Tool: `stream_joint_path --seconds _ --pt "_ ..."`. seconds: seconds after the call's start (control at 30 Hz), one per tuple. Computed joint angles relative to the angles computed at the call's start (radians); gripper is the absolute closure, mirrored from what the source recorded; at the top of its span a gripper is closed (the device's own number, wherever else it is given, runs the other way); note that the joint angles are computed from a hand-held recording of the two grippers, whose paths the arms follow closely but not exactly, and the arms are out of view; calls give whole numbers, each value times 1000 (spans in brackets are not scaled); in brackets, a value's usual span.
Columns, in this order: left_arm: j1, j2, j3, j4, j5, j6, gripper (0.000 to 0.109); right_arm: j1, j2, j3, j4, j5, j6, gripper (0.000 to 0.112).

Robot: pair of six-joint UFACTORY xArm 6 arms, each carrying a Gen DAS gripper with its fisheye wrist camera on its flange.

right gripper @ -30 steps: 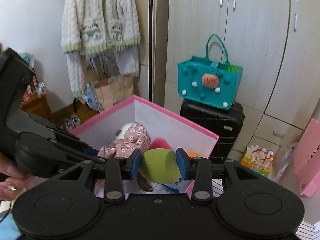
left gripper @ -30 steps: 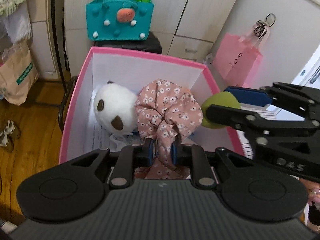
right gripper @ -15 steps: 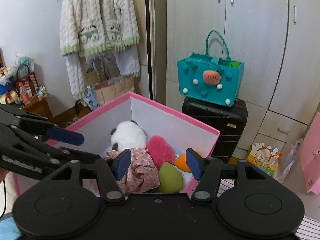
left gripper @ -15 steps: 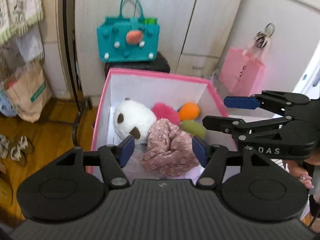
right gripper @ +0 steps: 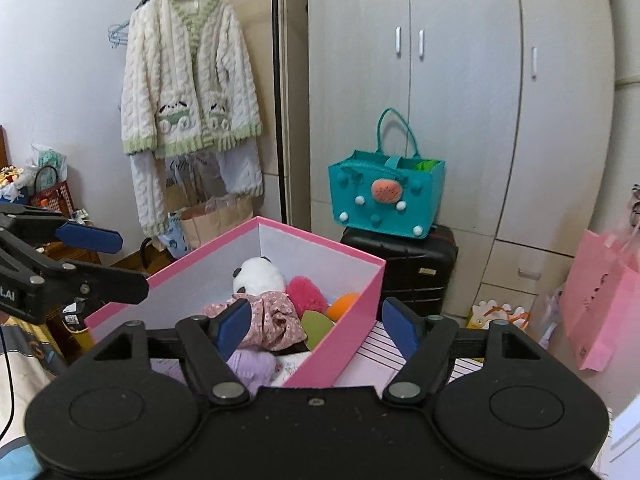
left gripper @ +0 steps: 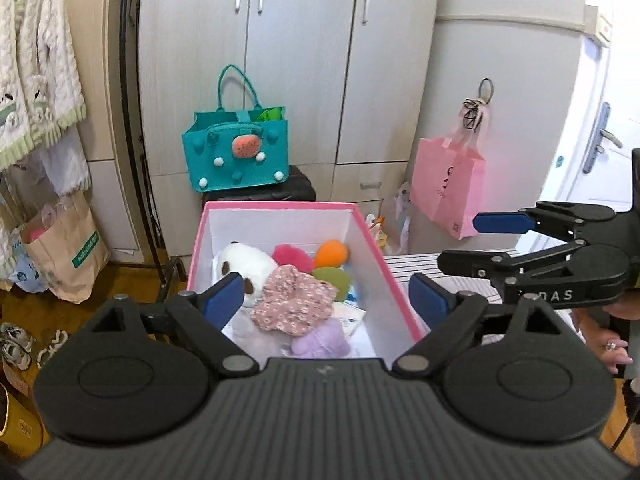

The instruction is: Organize soft objects

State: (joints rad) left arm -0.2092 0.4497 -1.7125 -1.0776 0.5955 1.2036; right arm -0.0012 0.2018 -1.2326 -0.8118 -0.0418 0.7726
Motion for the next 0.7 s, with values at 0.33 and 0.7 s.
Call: stream_joint_path --seconds 0.33,0.7 --pt "-27 -212 254 -169 -52 189 7 -41 -208 154 -564 -7 581 27" --pt "-128 -371 475 -459 -281 542 6 84 -416 330 -554 303 600 11"
